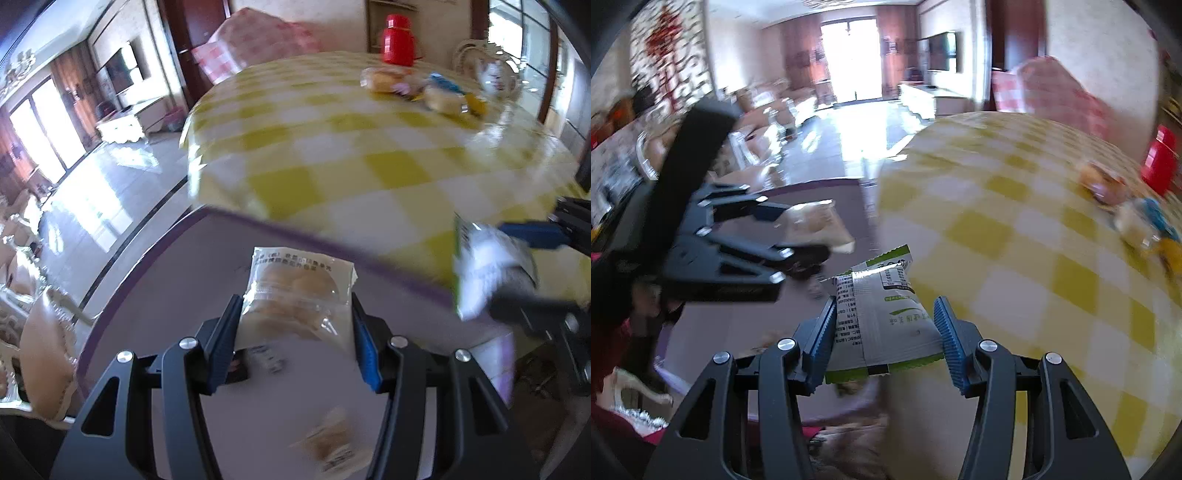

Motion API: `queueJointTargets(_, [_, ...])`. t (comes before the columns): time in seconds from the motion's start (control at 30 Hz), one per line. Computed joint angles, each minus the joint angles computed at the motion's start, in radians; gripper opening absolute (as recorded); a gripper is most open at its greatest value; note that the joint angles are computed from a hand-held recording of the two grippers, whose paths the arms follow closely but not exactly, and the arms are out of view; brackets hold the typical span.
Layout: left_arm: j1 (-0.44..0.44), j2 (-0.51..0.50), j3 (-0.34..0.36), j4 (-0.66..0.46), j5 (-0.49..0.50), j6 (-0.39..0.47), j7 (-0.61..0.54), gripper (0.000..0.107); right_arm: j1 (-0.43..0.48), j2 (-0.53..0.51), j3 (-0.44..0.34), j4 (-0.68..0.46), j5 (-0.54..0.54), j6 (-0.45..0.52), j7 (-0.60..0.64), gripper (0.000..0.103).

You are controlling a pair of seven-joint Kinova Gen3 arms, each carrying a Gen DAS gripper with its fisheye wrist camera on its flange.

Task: Organize snacks
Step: 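Carry both snacks over the purple-rimmed box and open both grippers to drop them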

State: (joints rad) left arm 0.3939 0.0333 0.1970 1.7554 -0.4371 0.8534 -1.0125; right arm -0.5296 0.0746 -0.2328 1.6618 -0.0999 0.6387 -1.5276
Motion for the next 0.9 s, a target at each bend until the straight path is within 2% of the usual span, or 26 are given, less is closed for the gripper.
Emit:
queueJointTargets(0.1, [-0.019, -0.01, -0.014, 0.02, 0.001, 0.014, -0.003, 0.056, -0.017, 0.018, -0.023, -0.013, -0.026, 0.013, 0.047, 0.052])
queueJointTargets(0.2, [-0.039, -0.011, -0.023, 0.028, -0.004, 0.034, 0.0, 0.056, -0.072, 0.036, 0.009, -0.023, -0.068, 0.024, 0.11, 0.052])
queueJointTargets(0.27, [-0.05, -0.008, -0.027, 0.03, -0.012, 0.045, 0.011, 0.058, -0.039, 0.044, -0.029, -0.018, -0.136, 0.014, 0.189, 0.052])
queueJointTargets(0.37, [-0.036, 0.016, -0.033, 0.016, -0.08, 0.102, 0.094, 0.07, 0.04, 0.042, -0.123, -0.002, -0.255, -0.005, 0.311, 0.053])
queueJointTargets(0.4, [-0.04, 0.02, -0.026, 0.014, -0.095, 0.115, 0.115, 0.078, 0.042, 0.036, -0.12, 0.009, -0.288, -0.017, 0.352, 0.059])
queueJointTargets(0.43, [-0.035, 0.024, -0.027, 0.009, -0.108, 0.127, 0.134, 0.08, 0.028, 0.024, -0.1, 0.021, -0.315, -0.035, 0.384, 0.065])
queueJointTargets(0.5, [-0.025, 0.029, -0.026, -0.004, -0.129, 0.153, 0.164, 0.084, 0.011, 0.0, -0.069, 0.047, -0.353, -0.071, 0.421, 0.065])
queueJointTargets(0.6, [-0.005, 0.034, -0.02, -0.016, -0.168, 0.175, 0.195, 0.094, 0.015, -0.022, -0.042, 0.063, -0.363, -0.081, 0.394, 0.065])
queueJointTargets(0.77, [0.026, 0.064, -0.013, -0.056, -0.182, 0.187, 0.187, 0.095, 0.047, -0.054, 0.008, 0.094, -0.325, -0.099, 0.303, 0.066])
queueJointTargets(0.9, [0.066, 0.119, -0.01, -0.122, -0.173, 0.195, 0.152, 0.095, 0.103, -0.094, 0.058, 0.146, -0.382, -0.124, 0.293, 0.07])
